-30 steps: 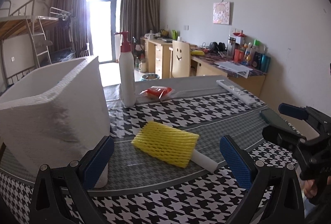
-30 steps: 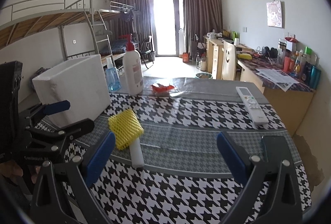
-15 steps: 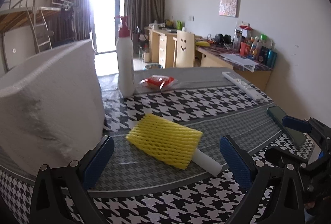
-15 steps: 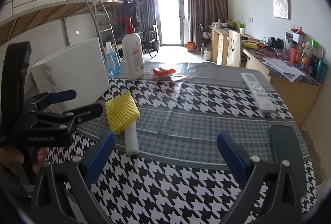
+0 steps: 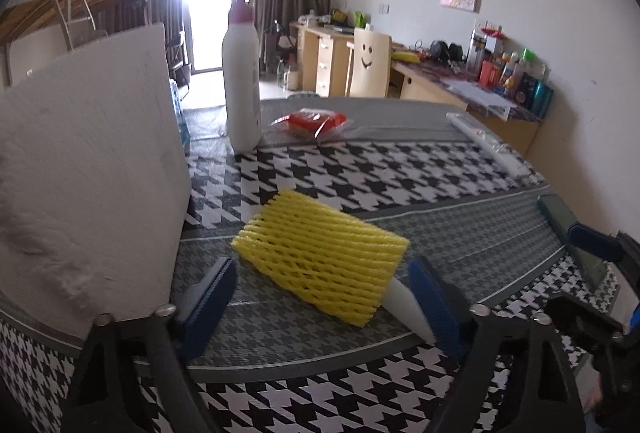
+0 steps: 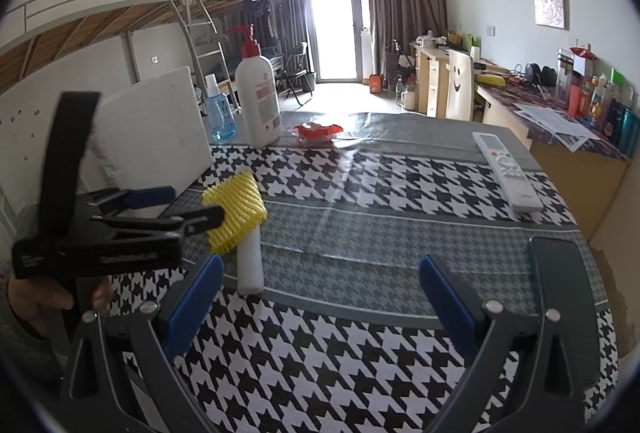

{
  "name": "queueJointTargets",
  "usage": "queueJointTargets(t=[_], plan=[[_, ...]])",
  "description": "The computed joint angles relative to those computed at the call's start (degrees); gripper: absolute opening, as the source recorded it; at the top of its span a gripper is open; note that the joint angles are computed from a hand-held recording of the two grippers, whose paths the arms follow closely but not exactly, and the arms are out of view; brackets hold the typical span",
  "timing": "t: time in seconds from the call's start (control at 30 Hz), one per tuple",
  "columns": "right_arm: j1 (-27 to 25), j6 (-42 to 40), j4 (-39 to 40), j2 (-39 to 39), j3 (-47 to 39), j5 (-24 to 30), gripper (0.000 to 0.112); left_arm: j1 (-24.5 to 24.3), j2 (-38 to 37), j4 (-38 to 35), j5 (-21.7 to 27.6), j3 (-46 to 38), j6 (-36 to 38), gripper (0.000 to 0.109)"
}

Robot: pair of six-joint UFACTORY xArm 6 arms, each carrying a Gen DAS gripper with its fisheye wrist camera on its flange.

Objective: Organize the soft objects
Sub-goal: 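Move the left tool onto the yellow foam net while the right tool approaches the white stick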

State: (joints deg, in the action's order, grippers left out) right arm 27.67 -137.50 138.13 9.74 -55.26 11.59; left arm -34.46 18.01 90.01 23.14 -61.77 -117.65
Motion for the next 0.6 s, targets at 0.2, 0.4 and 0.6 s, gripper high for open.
queueJointTargets(t=[0.2,0.4,0.6], plan=[[0.3,0.6,-0.9,0.6,-0.2,0.2,0.1,1.5,1.6,-4.4,-2.5,-0.8,2.5,0.084],[1.0,2.8,-2.9,1.6,-1.1,-0.2,0.1,3.0,2.8,-6.2,-5.5,-1.4,2.8,0.079],[1.7,2.9,-3.6,1.7,-1.0,-0.1,0.1,3.9,4.0,-7.0,-7.5,-2.2,3.5,0.071]])
